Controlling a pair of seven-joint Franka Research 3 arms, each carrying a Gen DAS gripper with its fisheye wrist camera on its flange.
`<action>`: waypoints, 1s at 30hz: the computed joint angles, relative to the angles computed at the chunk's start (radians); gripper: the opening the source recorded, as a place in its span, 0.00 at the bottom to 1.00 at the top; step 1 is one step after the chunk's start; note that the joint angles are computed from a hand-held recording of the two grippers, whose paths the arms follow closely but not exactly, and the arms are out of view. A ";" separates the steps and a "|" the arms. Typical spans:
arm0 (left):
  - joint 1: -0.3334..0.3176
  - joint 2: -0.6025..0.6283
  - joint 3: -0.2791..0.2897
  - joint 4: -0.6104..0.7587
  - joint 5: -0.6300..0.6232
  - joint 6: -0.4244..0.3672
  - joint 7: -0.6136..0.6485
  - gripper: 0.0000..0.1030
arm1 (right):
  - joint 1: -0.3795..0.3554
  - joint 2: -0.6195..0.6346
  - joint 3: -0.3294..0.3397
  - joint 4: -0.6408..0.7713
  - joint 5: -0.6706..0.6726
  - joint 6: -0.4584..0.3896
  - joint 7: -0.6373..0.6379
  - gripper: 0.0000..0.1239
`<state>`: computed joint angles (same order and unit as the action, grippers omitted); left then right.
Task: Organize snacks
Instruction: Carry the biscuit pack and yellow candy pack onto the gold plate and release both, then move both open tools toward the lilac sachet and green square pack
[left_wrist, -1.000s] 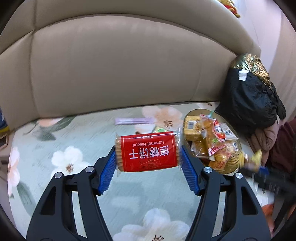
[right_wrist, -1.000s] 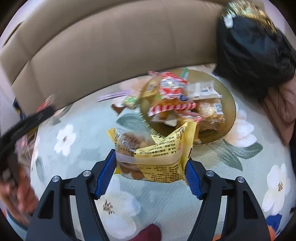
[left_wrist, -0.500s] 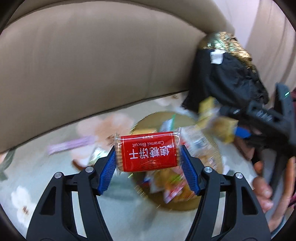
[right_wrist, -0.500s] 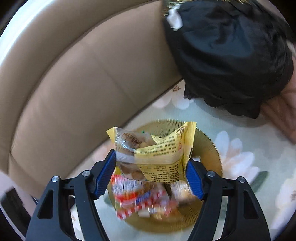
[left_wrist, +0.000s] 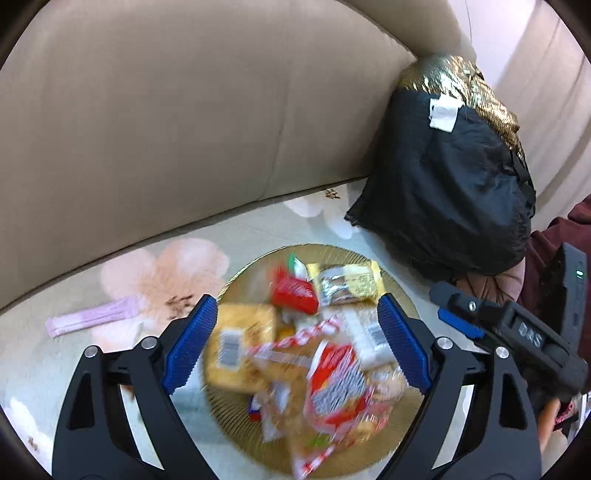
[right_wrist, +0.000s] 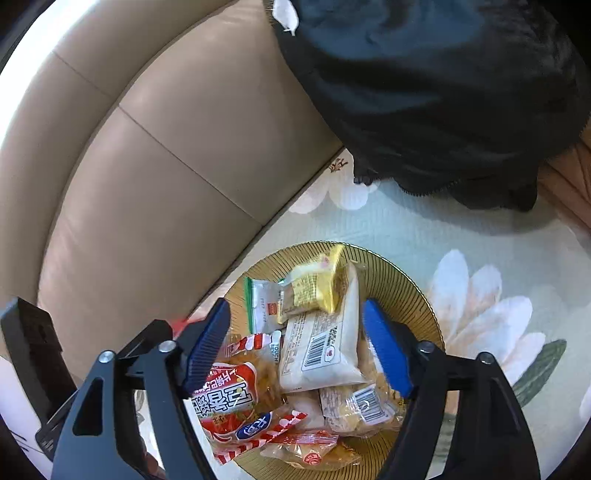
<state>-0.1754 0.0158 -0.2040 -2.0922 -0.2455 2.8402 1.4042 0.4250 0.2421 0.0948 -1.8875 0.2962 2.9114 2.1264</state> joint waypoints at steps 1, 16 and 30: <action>0.003 -0.036 0.003 -0.036 0.001 0.008 -0.001 0.86 | 0.000 -0.003 0.001 -0.002 0.001 0.000 -0.002 0.61; 0.043 -0.704 0.112 -0.632 0.271 -0.196 -0.335 0.94 | 0.069 -0.087 0.071 -0.010 -0.059 -0.042 -0.208 0.72; 0.053 -0.830 0.099 -0.690 0.352 -0.193 -0.464 0.94 | 0.149 -0.234 0.120 -0.164 0.033 -0.129 -0.315 0.79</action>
